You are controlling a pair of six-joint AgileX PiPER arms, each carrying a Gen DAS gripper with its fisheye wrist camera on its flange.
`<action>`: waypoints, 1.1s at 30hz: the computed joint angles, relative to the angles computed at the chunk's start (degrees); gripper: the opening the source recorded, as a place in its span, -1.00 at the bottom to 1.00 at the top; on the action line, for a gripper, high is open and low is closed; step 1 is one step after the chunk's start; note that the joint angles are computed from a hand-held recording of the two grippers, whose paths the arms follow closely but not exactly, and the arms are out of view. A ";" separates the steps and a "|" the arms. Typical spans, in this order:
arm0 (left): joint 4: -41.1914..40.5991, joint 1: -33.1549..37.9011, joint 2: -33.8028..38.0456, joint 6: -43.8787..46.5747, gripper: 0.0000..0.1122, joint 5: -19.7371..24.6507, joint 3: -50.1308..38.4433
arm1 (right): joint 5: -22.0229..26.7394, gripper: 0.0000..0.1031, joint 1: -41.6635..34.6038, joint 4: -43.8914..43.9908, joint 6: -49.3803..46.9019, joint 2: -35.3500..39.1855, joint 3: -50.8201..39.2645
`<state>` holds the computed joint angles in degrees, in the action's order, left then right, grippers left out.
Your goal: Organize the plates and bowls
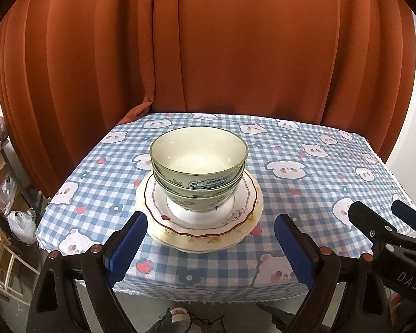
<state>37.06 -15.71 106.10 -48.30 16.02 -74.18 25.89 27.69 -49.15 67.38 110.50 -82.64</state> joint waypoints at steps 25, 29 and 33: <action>2.53 -0.92 0.46 -1.64 0.71 0.78 -1.06 | -0.65 0.99 -1.08 -0.83 1.31 -0.39 0.17; 2.12 -1.07 0.36 -1.19 0.71 0.60 -0.98 | -0.83 0.99 -1.17 -1.64 2.35 -0.72 0.81; 3.02 -1.30 0.29 -2.08 0.72 0.89 -0.96 | -0.88 0.99 -1.27 -1.82 2.64 -0.88 1.11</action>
